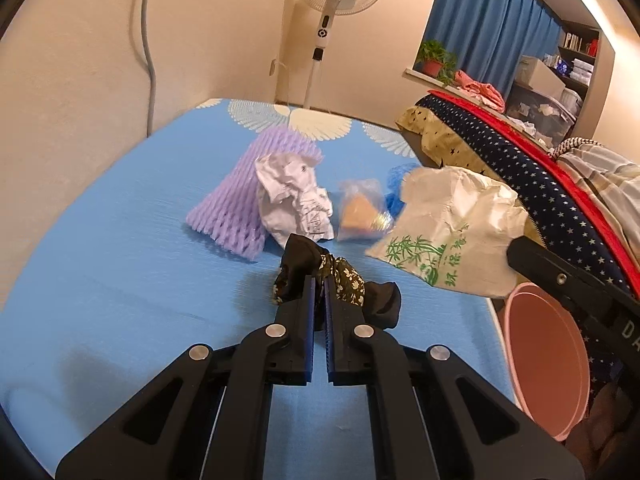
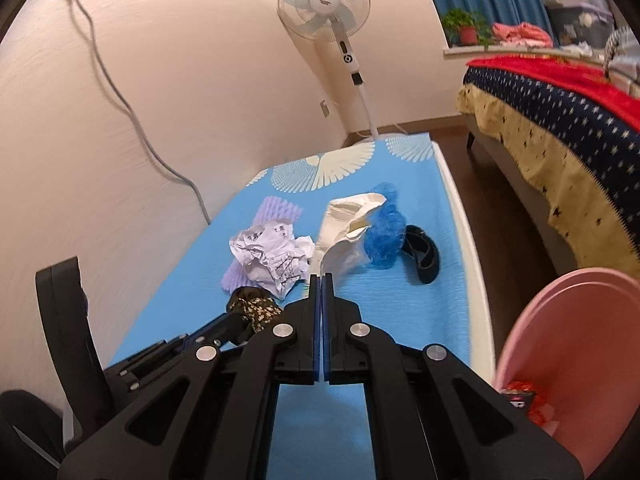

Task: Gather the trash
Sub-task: 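Lift the black cloth with the left tool while the right tool lifts the white paper bag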

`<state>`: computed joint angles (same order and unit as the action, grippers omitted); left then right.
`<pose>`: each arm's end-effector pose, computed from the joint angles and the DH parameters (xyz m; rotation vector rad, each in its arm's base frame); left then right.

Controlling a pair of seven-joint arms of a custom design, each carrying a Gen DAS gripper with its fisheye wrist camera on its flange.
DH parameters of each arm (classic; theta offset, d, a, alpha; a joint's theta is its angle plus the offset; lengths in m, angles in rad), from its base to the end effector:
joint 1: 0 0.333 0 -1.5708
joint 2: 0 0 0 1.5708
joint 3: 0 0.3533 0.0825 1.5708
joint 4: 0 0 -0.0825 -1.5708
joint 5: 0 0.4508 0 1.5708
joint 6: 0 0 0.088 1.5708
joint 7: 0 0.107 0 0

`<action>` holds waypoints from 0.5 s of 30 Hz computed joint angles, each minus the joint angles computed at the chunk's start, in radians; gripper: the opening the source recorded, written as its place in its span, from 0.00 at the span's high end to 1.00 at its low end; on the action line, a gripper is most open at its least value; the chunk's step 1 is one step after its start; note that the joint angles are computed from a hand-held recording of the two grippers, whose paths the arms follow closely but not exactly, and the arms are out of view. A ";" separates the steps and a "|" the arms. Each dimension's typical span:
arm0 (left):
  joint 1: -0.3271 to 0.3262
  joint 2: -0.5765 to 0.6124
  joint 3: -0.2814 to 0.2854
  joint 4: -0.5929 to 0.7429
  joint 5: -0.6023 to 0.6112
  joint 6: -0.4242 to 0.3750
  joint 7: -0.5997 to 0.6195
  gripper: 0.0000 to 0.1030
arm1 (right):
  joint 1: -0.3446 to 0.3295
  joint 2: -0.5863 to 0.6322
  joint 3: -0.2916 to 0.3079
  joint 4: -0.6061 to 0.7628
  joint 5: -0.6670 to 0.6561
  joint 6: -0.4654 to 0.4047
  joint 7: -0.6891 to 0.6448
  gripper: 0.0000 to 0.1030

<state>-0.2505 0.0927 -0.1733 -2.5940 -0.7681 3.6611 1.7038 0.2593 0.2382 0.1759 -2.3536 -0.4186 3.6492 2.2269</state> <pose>0.4857 -0.1205 0.3044 -1.9706 1.4401 -0.9279 0.5202 0.2963 0.3382 -1.6536 1.3057 -0.2611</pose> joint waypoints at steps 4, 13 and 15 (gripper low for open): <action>-0.012 -0.032 -0.016 -0.024 -0.023 0.023 0.017 0.96 | 0.035 -0.063 -0.025 -0.063 0.076 -0.002 -0.074 0.99; -0.022 -0.120 -0.068 -0.091 -0.062 0.069 0.059 0.96 | 0.100 -0.201 -0.055 -0.198 0.285 0.008 -0.285 0.99; -0.022 -0.138 -0.078 -0.103 -0.067 0.072 0.062 0.96 | 0.105 -0.228 -0.056 -0.222 0.311 0.007 -0.309 0.99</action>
